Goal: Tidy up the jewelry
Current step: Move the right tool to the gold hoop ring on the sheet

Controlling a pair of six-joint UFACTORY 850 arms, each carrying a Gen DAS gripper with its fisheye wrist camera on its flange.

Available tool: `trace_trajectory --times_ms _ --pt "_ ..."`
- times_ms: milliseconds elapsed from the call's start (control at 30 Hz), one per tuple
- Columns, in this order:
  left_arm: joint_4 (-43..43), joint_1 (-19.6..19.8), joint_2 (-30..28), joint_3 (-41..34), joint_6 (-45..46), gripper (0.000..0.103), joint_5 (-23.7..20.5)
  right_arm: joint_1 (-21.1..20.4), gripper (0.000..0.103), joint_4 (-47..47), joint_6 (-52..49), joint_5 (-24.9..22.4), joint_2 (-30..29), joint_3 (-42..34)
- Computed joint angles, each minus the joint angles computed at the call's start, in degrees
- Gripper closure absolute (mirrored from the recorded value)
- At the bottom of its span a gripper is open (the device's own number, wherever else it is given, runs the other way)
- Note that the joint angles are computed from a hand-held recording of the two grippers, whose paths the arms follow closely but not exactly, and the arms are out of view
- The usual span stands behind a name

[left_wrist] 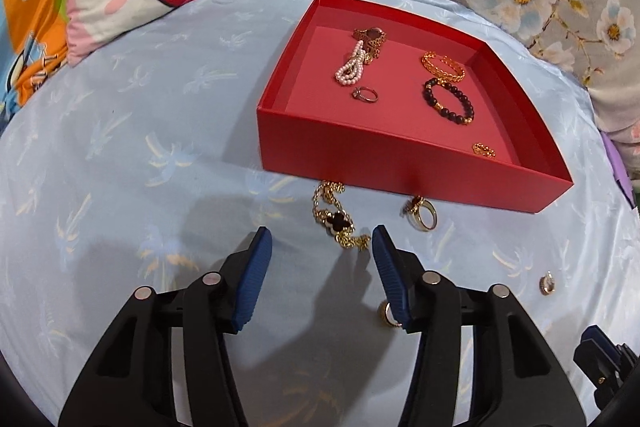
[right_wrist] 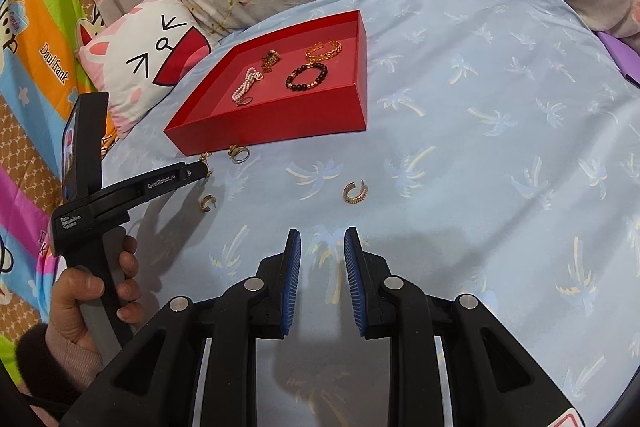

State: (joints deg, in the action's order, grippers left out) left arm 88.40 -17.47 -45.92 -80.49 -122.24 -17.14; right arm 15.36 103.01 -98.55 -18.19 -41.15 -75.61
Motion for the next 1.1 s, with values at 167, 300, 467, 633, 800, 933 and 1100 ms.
trace_trajectory --times_ms 167,300,467,633,800,933,1100 --pt "-1.5 -0.8 -1.1 -1.4 4.2 0.073 -3.2 0.1 0.08 -2.4 2.5 -0.4 -1.1 -1.4" --pt "0.7 -0.6 -1.2 -1.4 2.8 0.094 -2.5 0.1 0.08 -3.6 3.7 -0.9 -1.7 -2.1" --pt "7.3 0.2 -0.2 0.1 -3.7 0.1 1.1 0.4 0.08 -4.4 4.2 -1.3 -2.1 -3.0" --pt "16.2 0.5 2.0 3.1 -12.9 0.1 2.3 0.9 0.08 -6.9 6.3 -2.2 -3.0 -4.4" --pt "24.0 0.7 4.9 6.5 -21.3 0.1 2.2 2.1 0.08 -10.4 8.7 -3.2 -4.8 -7.8" --pt "29.3 1.2 7.1 9.1 -27.4 0.1 2.1 3.5 0.08 -14.7 12.5 -4.5 -7.3 -12.0" --pt "33.1 1.8 8.7 11.2 -32.0 0.1 2.1 5.5 0.08 -23.2 20.4 -5.6 -12.1 -19.7"
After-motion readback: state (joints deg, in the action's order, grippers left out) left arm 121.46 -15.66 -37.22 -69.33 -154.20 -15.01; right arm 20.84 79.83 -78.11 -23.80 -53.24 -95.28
